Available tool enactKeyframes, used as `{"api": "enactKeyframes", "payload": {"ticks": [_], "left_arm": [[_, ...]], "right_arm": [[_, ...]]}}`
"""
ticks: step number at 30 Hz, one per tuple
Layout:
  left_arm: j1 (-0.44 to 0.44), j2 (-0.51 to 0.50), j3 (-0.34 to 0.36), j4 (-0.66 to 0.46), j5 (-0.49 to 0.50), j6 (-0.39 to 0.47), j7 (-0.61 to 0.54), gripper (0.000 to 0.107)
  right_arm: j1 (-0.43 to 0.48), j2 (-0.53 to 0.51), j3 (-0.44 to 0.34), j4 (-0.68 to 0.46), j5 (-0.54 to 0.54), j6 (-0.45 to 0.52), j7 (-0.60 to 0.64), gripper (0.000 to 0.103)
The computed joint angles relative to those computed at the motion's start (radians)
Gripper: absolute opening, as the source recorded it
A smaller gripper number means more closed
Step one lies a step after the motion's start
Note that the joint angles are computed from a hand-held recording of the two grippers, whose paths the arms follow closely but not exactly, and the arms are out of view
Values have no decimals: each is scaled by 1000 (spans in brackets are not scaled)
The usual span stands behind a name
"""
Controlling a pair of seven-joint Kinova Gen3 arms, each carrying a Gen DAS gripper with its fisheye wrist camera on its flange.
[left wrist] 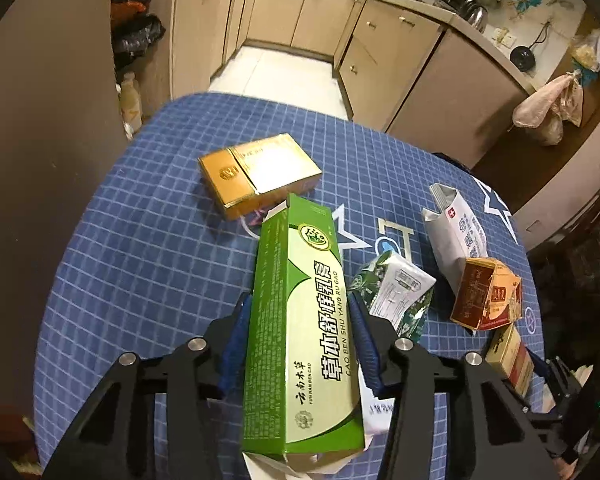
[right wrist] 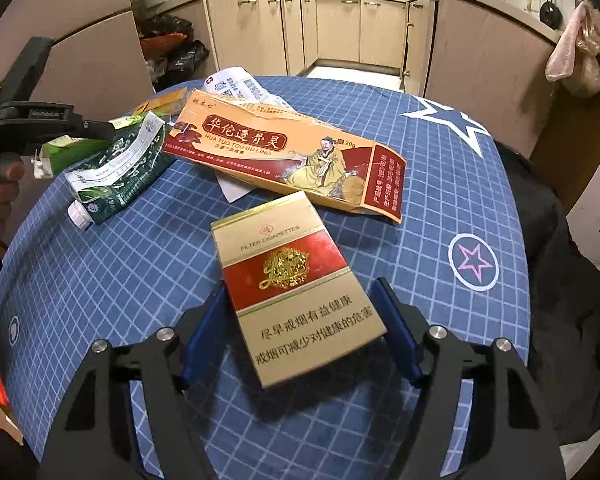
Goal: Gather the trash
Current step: 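Grasp the long green box with the left tool while the right tool grasps the red-and-cream cigarette pack, then carry the green box and cigarette pack with both tools over the bucket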
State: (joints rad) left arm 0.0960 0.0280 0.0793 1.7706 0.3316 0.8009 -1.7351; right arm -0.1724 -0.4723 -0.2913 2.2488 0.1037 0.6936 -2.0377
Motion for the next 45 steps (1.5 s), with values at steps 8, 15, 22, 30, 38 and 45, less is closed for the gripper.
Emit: {"api": "enactKeyframes", "payload": {"ticks": [8,15,22,30,38,45], "left_arm": [[22,-177,-19,140,-60,-92,-15,47],[42,-380,-45,276,-92,-136,-23,47],[44,-566,-2,401,-154,-109,15,47],[-12,-710,160,488,-246,-134,153,47],[-7,-758,230,489,-292,-118,228,47],[-29,-793,306,467,-319,-113,276,47]], "right_arm": [[13,-84,-35,26,-38,8,-61,63],[29,-190,-119,28,-100,61,-148,62],[78,-314,-277,1,-169,154,-264,61],[160,-387,-458,-74,-219,243,-311,61],[210,-455,-501,-141,-253,309,-269,60],[246,-528,-457,-171,-278,366,-214,60]]}}
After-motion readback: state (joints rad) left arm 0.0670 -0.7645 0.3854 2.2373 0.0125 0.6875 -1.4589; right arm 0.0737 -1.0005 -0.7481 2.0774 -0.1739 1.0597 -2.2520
